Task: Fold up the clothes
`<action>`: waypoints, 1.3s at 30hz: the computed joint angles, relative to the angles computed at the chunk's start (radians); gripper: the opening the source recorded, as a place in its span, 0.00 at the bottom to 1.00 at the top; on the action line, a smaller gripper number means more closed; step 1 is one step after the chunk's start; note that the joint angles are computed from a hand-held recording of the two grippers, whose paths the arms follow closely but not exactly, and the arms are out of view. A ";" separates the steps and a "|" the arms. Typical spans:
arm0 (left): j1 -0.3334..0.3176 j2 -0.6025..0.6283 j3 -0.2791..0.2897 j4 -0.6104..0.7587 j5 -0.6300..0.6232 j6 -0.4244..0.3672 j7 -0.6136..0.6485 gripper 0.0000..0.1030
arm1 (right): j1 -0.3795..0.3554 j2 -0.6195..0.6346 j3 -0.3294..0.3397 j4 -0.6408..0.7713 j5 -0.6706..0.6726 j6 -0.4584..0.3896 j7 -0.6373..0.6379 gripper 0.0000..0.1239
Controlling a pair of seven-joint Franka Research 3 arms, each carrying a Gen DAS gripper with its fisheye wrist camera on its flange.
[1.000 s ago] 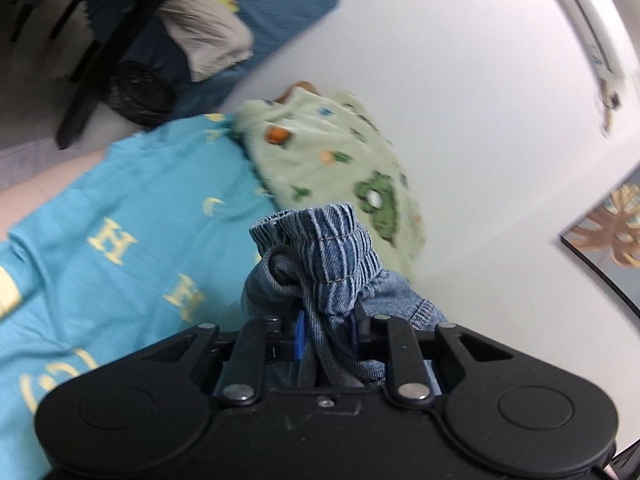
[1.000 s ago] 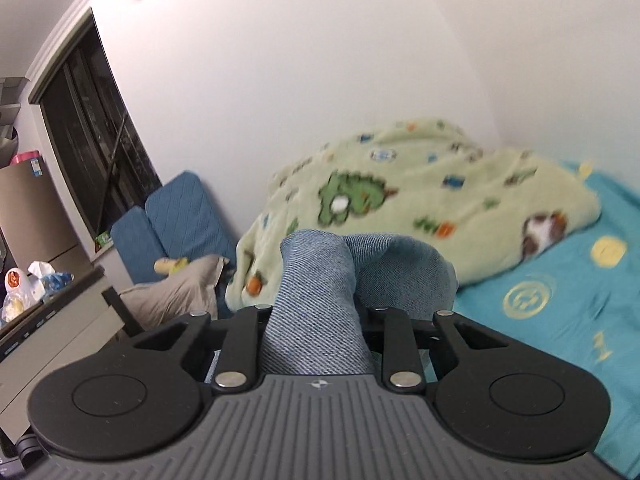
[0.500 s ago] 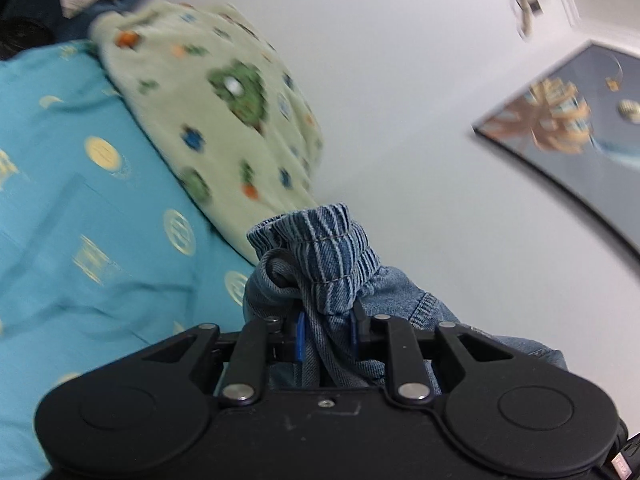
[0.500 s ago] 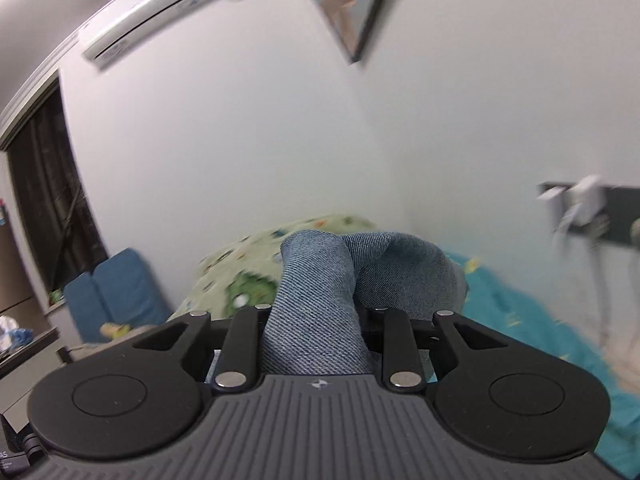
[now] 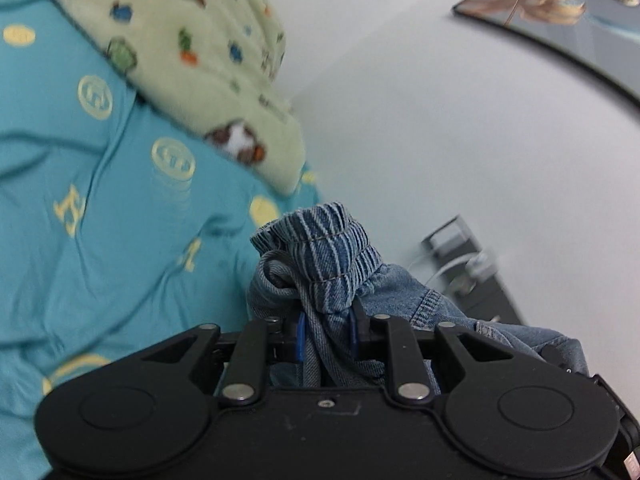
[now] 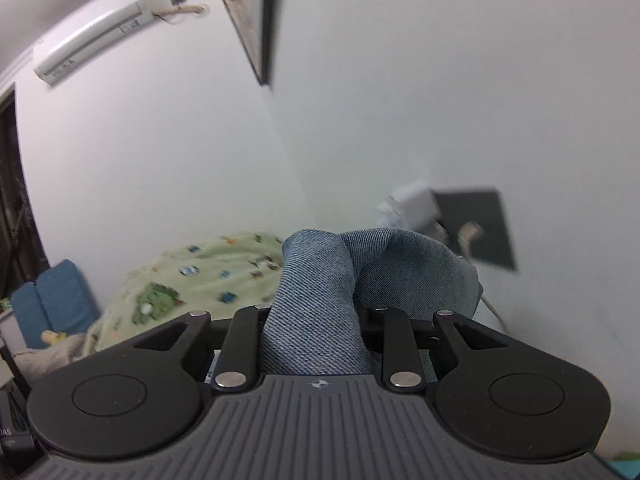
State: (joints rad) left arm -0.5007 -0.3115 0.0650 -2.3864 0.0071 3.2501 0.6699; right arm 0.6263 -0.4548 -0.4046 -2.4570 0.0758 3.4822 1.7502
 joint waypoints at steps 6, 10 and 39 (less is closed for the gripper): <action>-0.068 0.008 0.059 -0.063 -0.021 0.001 0.049 0.18 | -0.112 -0.042 0.092 -0.133 0.067 -0.107 -0.042 0.21; -0.116 -0.016 0.095 -0.085 -0.009 -0.019 0.085 0.21 | -0.269 -0.068 0.229 -0.181 0.165 -0.252 -0.030 0.22; 0.265 -0.630 -0.137 -0.093 0.142 -0.638 0.453 0.96 | -0.608 -0.416 0.649 -0.079 0.044 -0.684 0.250 0.53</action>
State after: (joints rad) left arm -0.2353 -0.9417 -0.0723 -2.4795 0.1492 2.6116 1.1228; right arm 0.0186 -0.8712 0.2441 -2.5358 0.1202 2.7982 2.0000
